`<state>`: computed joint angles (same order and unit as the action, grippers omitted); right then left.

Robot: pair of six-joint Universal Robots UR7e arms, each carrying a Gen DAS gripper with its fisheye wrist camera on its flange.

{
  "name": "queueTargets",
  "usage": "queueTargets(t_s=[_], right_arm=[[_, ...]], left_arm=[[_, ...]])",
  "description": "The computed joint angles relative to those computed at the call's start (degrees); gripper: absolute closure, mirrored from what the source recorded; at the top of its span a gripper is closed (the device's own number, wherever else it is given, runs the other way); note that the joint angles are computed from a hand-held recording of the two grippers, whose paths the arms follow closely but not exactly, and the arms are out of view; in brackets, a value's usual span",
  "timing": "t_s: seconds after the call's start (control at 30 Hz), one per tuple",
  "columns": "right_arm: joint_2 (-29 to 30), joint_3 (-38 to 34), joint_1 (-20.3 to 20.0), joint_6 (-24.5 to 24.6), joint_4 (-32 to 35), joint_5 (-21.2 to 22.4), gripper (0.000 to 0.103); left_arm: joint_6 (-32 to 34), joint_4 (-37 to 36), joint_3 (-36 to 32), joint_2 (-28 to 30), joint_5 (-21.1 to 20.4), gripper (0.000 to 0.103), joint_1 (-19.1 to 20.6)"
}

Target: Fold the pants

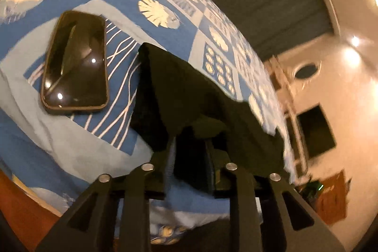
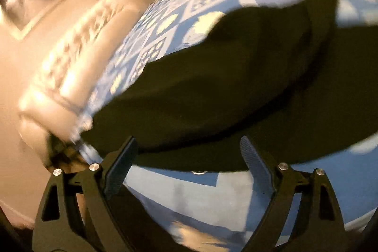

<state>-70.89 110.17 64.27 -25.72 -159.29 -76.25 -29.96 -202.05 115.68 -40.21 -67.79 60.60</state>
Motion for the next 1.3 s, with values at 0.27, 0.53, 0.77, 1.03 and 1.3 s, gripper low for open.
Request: queueTargets(t_s=[0.27,0.53,0.77,1.03,1.3], right_arm=[[-0.40,2.05,-1.74,2.46,-1.25,3.09,0.013],[-0.42,3.29,-1.93,1.86,-2.89,3.14,0.011],[-0.56,4.07,-2.02,1.85,-4.15,2.79,0.010],[-0.27,5.26,-1.03,0.52,-7.26,0.24,0.010],[-0.04,5.39,-1.15,0.48,-7.72,0.71,0.010]], left_arm=[[-6.51,-16.90,4.73,2.69,-1.75,0.065,-0.21],[-16.17,-22.28,2.77,8.09,-5.27,0.048,3.34],[-24.02,-40.73,-4.38,16.82,-12.97,0.035,8.38],[-16.87,-26.07,-1.91,10.15,-2.60,0.096,4.42],[-14.51,-24.30,4.56,4.62,16.11,0.097,-1.89]])
